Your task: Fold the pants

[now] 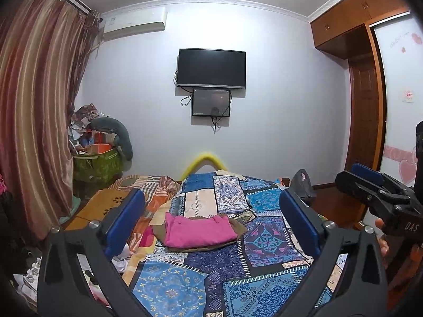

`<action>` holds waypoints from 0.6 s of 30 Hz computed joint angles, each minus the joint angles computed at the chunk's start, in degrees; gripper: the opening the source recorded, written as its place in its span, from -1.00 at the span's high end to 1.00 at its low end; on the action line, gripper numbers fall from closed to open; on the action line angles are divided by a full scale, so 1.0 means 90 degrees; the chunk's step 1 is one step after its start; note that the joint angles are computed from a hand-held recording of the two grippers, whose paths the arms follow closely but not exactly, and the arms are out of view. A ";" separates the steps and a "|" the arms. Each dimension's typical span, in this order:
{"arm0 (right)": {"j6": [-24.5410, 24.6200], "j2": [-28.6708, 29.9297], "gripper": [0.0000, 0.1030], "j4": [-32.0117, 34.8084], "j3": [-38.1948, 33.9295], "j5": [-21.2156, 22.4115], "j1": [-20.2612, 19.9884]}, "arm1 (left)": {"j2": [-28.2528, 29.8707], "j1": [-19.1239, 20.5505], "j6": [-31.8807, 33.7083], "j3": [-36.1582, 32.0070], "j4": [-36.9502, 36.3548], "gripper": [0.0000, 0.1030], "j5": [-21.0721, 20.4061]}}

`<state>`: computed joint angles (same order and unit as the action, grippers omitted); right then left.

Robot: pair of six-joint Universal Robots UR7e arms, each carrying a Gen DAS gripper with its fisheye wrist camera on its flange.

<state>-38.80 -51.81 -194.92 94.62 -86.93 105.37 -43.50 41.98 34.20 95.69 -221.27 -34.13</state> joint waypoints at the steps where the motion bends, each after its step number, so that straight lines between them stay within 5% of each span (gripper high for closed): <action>1: -0.0008 0.0009 -1.00 0.0008 -0.0004 -0.0012 0.0001 | 0.0000 0.0008 -0.0034 0.0000 0.0035 -1.00 -0.0010; 18: -0.0025 -0.0009 -1.00 0.0121 -0.0040 -0.0077 0.0003 | 0.0125 0.0028 -0.0082 -0.0062 0.0098 -1.00 -0.0032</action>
